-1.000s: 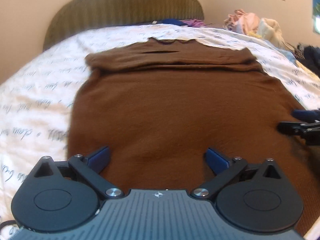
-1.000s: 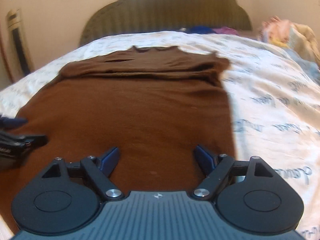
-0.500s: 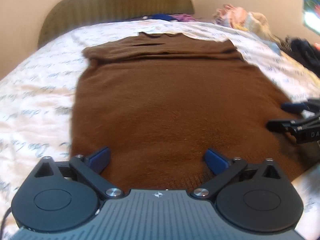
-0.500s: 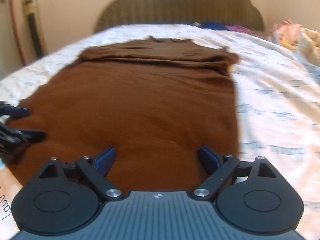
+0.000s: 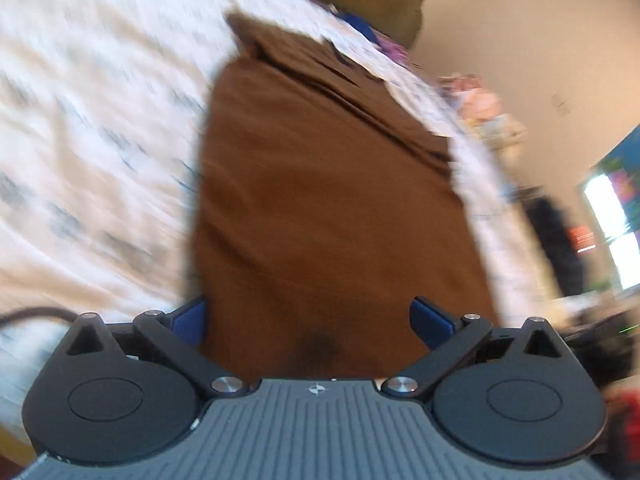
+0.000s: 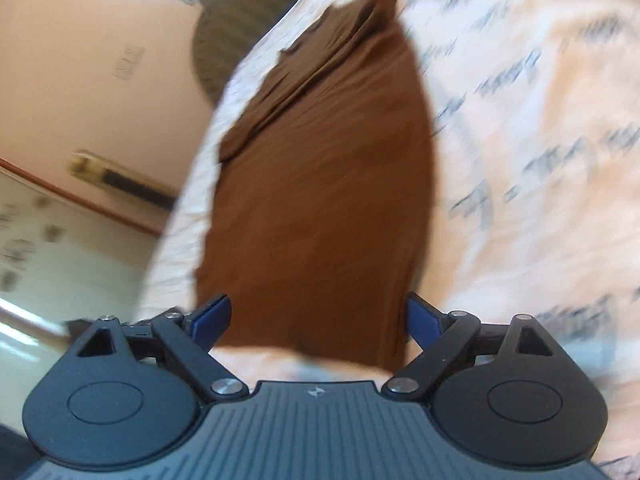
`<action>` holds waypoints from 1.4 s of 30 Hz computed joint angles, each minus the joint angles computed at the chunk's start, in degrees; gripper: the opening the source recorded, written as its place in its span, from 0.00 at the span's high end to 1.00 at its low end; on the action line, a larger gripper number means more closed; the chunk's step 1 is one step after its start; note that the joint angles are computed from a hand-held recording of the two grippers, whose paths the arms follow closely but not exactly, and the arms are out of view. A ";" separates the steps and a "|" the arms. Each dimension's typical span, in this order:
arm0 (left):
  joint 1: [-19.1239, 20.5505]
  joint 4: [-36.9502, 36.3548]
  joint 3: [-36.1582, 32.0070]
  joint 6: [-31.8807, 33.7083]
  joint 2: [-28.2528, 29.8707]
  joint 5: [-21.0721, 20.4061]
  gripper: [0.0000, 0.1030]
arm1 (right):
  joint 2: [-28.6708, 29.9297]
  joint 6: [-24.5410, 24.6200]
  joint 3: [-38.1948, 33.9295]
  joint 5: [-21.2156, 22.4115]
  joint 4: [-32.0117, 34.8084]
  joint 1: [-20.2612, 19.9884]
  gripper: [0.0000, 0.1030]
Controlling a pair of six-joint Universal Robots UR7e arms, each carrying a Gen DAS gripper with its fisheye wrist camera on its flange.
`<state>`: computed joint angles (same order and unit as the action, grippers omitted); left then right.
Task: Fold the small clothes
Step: 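Pinch the sweater's folded end with both grippers and lift it over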
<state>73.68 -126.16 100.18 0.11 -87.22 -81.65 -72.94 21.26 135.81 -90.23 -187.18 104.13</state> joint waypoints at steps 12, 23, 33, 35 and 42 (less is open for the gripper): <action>5.28 9.41 -6.90 -7.02 1.99 -6.78 0.67 | 0.98 7.04 3.00 4.22 -5.22 -5.31 0.72; 5.51 9.31 -7.97 -5.99 3.77 -8.65 0.48 | 2.72 5.86 1.50 4.15 -5.34 -5.82 0.77; 4.26 8.48 -7.12 -5.87 3.60 -4.54 0.93 | 3.51 4.28 0.76 6.18 -4.15 -6.79 0.95; 3.36 7.33 -6.52 -4.96 2.56 -3.63 0.93 | 3.38 3.81 1.19 6.04 -5.85 -6.39 0.95; 1.90 0.98 -9.21 -5.84 5.03 -6.99 0.93 | 3.55 0.80 -2.43 8.76 -9.52 -5.57 0.95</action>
<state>75.57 -125.18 90.98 -5.73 -82.18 -88.64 -69.39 22.06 133.38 -81.46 -196.70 98.56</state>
